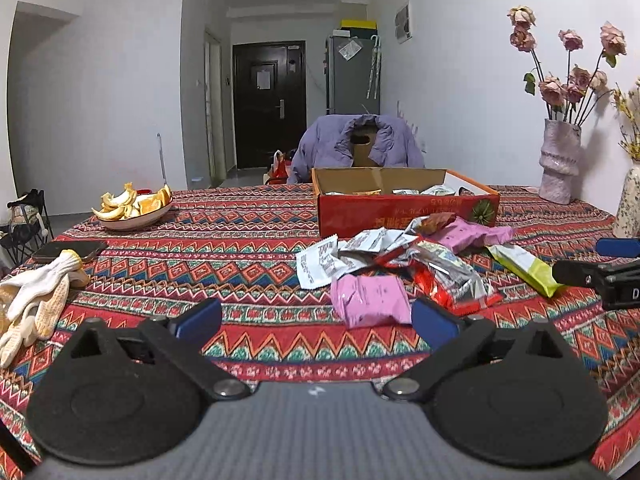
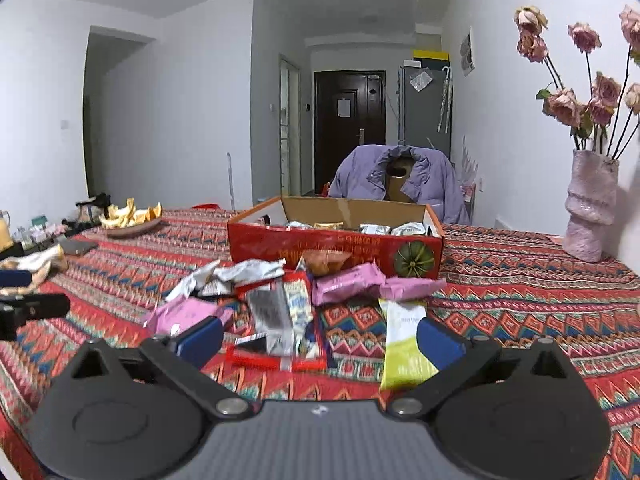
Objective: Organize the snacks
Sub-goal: 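Withdraw both open grippers from the box back toward the snack pile, then grasp a white packet with the left gripper while the right grasps another white packet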
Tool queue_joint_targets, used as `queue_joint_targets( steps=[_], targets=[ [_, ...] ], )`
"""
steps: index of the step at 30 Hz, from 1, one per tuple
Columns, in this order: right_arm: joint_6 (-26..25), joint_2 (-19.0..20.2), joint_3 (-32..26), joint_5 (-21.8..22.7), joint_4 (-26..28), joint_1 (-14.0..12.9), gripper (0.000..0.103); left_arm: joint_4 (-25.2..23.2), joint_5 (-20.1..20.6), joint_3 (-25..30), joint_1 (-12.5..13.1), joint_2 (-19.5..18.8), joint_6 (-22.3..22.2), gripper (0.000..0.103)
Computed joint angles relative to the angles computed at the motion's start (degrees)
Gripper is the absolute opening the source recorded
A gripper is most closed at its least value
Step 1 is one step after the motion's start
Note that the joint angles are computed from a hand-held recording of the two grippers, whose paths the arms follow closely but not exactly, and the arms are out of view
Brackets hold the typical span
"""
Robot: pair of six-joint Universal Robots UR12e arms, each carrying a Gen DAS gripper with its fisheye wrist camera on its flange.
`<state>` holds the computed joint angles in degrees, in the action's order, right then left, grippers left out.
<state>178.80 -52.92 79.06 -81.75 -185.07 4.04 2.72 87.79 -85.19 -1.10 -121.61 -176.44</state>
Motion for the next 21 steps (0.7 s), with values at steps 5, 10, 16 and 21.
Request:
queue_joint_targets(
  steps=[5,10,16,21],
  targets=[
    [0.0,-0.2,0.7,1.0,0.7,0.2,0.103,-2.4,-0.9,0.6,0.2,-0.5,0.3,0.103],
    [0.7,0.8,-1.6,0.2,2.8,0.4,0.103,-6.5,-0.7,4.2,0.2,-2.5,-0.6,0.103],
    [1.0,2.7,-5.2,-0.3,5.8,0.4,0.103,-11.1,-2.9,11.9,0.6,-6.9,-3.4,0.101],
    [0.6,4.4,-8.9,-1.3,8.7,0.5,0.103,-16.6,-2.4,21.8,0.3,-12.7,-3.9,0.078]
  ],
)
